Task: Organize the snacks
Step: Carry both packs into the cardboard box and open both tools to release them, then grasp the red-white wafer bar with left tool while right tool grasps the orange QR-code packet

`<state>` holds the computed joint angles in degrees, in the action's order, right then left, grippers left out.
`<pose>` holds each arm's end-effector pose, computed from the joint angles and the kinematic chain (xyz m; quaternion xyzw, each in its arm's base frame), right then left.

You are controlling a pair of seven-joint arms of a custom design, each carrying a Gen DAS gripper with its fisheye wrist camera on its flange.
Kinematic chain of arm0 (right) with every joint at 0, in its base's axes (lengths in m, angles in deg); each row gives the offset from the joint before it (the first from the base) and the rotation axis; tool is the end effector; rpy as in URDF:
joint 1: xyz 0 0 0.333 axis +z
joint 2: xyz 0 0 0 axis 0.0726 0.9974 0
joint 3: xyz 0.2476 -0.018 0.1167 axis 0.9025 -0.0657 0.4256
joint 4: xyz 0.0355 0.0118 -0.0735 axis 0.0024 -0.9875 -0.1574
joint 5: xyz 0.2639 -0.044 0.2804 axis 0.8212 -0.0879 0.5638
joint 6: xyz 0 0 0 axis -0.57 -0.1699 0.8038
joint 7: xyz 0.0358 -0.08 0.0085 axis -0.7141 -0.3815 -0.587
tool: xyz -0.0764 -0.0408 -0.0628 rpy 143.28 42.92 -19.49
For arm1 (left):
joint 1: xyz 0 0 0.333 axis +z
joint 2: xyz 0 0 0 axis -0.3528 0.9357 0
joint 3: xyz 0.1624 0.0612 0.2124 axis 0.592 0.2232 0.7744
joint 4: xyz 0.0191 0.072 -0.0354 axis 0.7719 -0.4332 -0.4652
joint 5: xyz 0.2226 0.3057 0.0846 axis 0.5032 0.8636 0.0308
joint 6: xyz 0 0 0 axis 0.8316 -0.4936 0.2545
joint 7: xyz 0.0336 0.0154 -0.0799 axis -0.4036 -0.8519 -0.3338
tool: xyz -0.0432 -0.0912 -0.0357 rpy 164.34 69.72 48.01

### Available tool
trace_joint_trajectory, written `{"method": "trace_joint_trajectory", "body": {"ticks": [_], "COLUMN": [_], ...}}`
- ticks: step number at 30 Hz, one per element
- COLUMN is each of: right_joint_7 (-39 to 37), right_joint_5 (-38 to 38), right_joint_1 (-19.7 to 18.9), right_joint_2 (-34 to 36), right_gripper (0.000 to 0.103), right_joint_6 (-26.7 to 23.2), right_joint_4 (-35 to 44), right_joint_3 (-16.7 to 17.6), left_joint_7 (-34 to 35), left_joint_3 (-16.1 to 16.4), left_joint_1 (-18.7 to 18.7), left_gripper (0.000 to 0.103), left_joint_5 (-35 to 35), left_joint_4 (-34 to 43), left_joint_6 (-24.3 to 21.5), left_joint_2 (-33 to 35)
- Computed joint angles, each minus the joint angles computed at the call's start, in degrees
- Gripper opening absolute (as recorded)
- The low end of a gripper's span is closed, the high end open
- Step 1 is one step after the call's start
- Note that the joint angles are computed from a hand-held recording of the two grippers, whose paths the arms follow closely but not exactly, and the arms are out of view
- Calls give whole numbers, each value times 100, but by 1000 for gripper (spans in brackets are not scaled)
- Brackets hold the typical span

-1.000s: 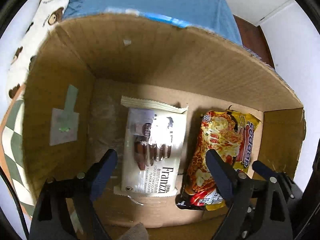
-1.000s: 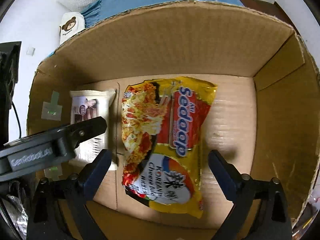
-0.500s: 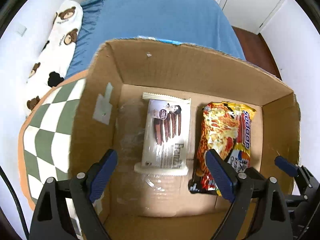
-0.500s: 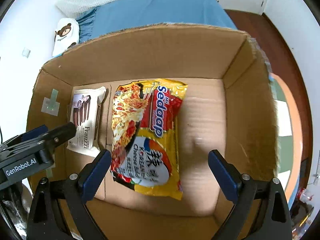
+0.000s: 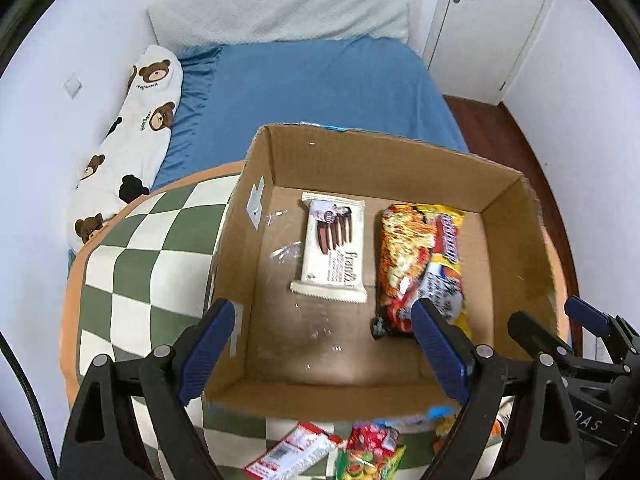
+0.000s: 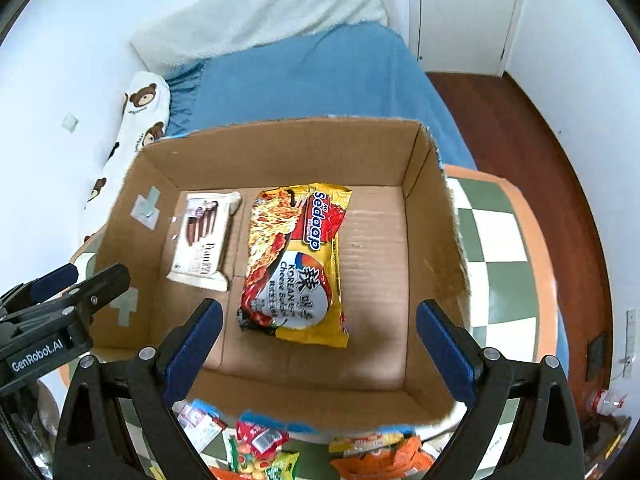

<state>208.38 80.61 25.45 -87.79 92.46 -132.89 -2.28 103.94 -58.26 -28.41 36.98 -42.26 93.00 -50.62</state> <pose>0.4159 0.2318 0.5569 -0.5433 0.8181 -0.0944 0.1630 0.4947 -0.1839 0.6317 -0.5509 0.8135 -0.1633 0.0900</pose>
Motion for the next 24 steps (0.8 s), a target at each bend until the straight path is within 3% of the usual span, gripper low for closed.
{"method": "trace_joint_trajectory", "body": {"ticks": [13, 19, 24], "right_joint_7": [599, 1017, 1466], "right_joint_5": [84, 776, 1571], "right_joint_1": [322, 693, 1059], "right_joint_2": [-1088, -1857, -2523], "right_gripper": [99, 99, 99], "right_joint_6": [-239, -240, 249], "right_joint_4": [-539, -1630, -2926], "right_joint_3": [270, 214, 38], "left_joint_7": [335, 698, 1180], "left_joint_3": [180, 193, 54], "left_joint_1": [53, 180, 256], "left_gripper": [90, 90, 90], "left_joint_5": [-521, -313, 197], "left_joint_4": [-1201, -2298, -3122], "left_joint_6": [-115, -148, -292], "left_joint_2": [-1506, -2215, -2292]}}
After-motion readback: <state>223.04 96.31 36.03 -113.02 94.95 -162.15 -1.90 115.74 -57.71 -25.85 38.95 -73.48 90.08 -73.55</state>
